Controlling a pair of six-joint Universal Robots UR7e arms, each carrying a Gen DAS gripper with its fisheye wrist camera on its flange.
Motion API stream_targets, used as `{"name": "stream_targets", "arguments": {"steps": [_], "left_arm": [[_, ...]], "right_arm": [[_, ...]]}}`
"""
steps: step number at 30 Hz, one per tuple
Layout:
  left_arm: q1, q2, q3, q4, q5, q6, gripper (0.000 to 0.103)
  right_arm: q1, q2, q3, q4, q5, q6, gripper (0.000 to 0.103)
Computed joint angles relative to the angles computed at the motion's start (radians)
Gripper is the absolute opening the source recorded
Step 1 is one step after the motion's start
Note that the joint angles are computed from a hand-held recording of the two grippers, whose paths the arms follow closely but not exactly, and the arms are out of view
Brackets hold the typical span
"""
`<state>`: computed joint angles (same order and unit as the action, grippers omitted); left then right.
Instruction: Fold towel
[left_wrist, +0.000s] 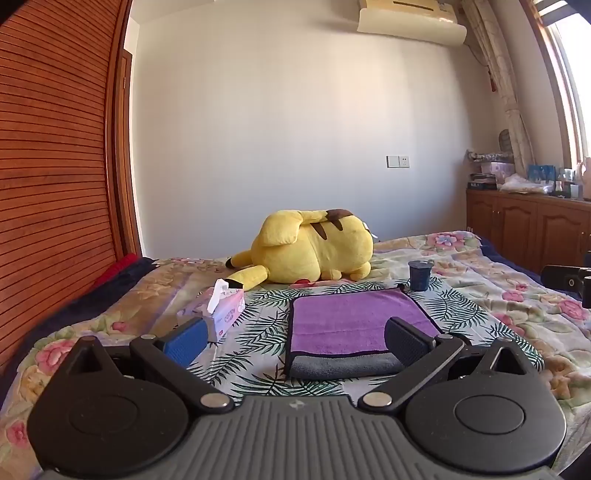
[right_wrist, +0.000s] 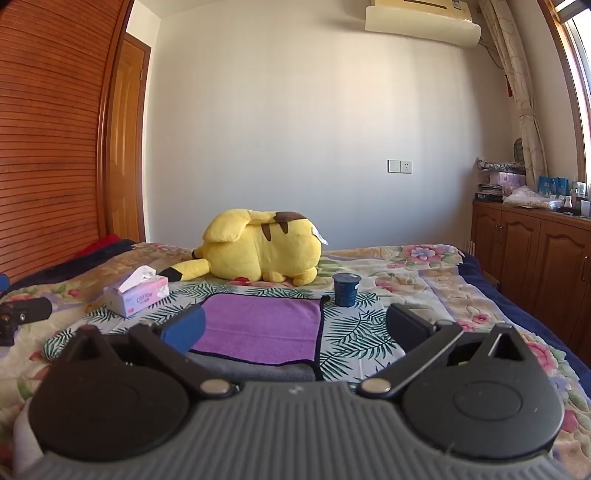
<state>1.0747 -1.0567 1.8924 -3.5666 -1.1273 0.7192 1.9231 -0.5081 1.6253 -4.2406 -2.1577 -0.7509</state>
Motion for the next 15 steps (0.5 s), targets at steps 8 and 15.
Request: {"name": "stream_targets", "arguments": {"steps": [8, 15], "left_arm": [[0.001, 0.002, -0.001, -0.008, -0.002, 0.009, 0.087], [0.001, 0.002, -0.001, -0.008, -0.003, 0.009, 0.087]], "right_arm": [[0.001, -0.002, 0.001, -0.002, 0.001, -0.001, 0.103], [0.0, -0.003, 0.003, -0.003, 0.003, -0.001, 0.103]]}}
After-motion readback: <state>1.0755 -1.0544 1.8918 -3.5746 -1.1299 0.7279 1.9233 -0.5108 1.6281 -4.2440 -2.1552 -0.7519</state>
